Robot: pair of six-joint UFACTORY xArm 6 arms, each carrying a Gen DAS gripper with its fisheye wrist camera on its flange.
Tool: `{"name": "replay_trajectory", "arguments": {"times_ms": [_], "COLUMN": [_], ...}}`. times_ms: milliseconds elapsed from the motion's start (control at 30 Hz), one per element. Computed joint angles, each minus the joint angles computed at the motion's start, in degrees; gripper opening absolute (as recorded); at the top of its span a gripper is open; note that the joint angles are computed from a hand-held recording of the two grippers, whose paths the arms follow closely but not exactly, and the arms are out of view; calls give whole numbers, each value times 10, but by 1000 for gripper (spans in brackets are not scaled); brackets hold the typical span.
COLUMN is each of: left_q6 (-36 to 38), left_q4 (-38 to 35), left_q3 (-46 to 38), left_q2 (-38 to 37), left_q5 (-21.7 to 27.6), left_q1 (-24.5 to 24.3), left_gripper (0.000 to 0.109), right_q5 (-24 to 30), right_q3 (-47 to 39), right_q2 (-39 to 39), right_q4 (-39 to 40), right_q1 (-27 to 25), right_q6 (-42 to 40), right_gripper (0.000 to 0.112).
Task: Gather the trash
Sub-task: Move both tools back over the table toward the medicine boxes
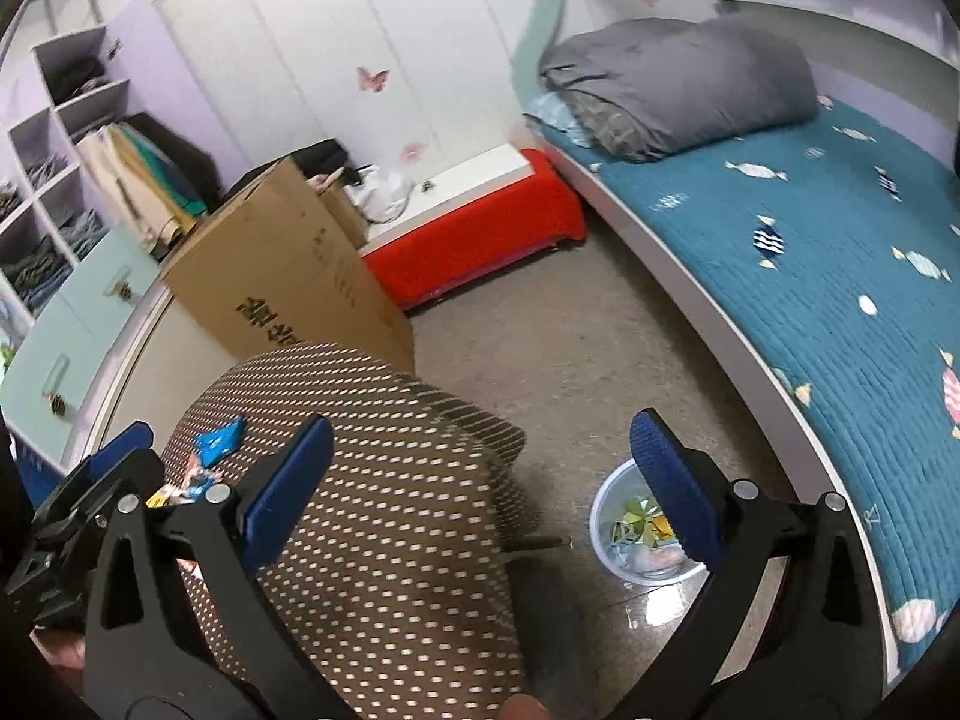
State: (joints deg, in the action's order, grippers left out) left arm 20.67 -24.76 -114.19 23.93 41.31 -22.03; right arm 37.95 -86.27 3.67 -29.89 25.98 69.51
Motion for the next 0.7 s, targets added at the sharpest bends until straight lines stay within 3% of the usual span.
{"name": "replay_trajectory", "arguments": {"times_ms": [433,700], "left_q6": [-49,-122], "left_q4": [41,126], "left_q3": [138,187], "left_q2": [-78,-89], "left_q5": [-77,-118], "left_q1": [71,115], "left_gripper": [95,95], "right_q5": [37,78], "right_q3": [-187,-314], "right_q2": [141,233], "right_q4": [66,121], "right_q1": [54,76], "right_q6": [-116,-201], "right_gripper": [97,97]}}
